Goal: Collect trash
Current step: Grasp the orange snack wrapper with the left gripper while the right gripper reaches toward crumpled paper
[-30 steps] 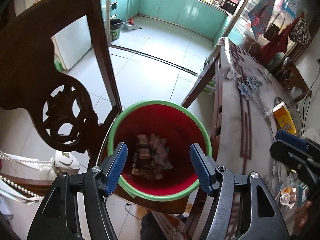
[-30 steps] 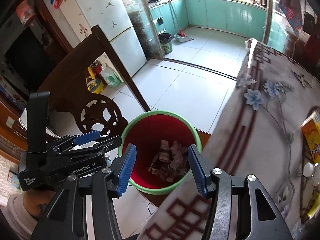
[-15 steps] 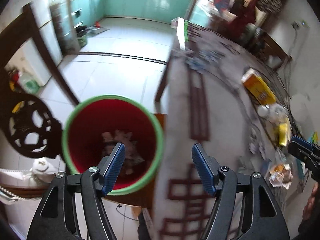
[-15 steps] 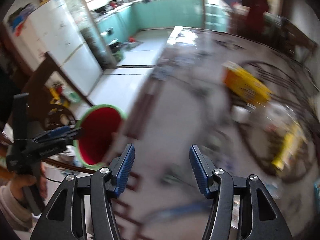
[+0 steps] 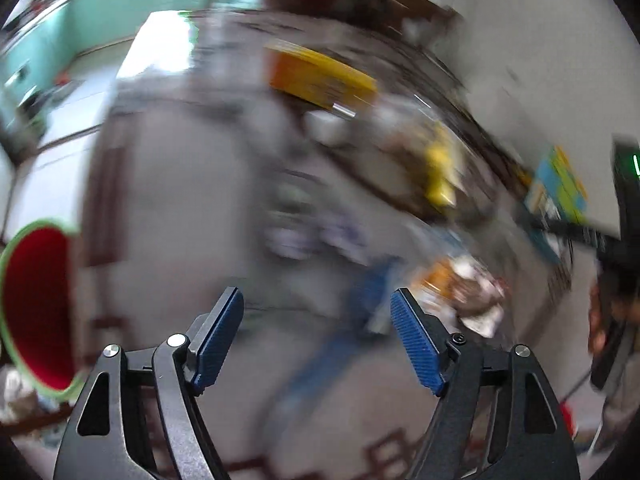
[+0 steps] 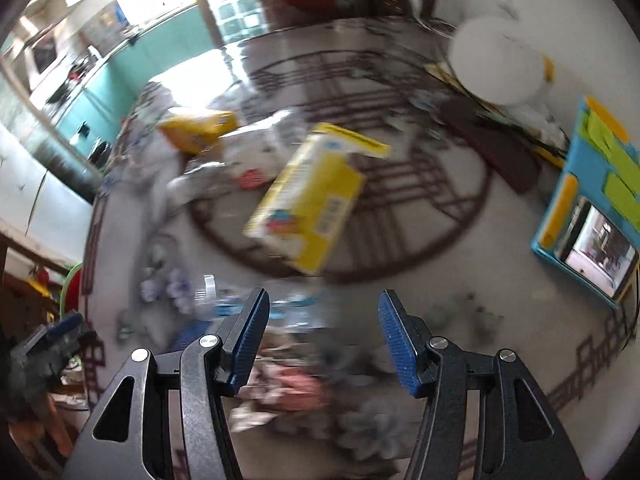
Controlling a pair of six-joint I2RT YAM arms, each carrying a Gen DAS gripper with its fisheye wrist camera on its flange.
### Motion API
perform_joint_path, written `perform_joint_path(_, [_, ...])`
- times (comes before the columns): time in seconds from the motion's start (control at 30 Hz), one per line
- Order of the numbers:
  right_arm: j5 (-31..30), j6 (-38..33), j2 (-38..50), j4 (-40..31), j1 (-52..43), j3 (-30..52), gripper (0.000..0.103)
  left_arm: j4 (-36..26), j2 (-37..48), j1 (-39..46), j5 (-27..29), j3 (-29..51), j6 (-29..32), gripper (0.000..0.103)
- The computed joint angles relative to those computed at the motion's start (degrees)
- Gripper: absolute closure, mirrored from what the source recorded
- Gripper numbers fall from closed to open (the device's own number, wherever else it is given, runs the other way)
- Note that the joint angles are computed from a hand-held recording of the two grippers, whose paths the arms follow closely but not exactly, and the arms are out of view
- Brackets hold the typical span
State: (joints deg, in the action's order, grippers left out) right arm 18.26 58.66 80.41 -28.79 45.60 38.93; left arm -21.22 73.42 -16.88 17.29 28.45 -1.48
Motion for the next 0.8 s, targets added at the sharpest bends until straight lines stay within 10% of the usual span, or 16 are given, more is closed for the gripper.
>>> perform_joint_path(0.3, [-9.0, -16.0, 0.0, 5.6, -8.0, -4.9, 0.047, 7.4, 15.6, -21.3, -8.0, 5.5, -8.3, 0.032])
perform_joint_path(0.4, [-12.7, -21.7, 3.3, 7.8, -9.5, -4.3, 0.047, 8.1, 19.1, -20.5, -7.0, 7.0, -10.5, 0.064])
perform_joint_path(0.8, [-21.4, -32.9, 19.8, 14.1, -9.9, 4.4, 0.047, 1.6, 8.3, -5.4, -9.7, 4.4, -15.5, 0.073])
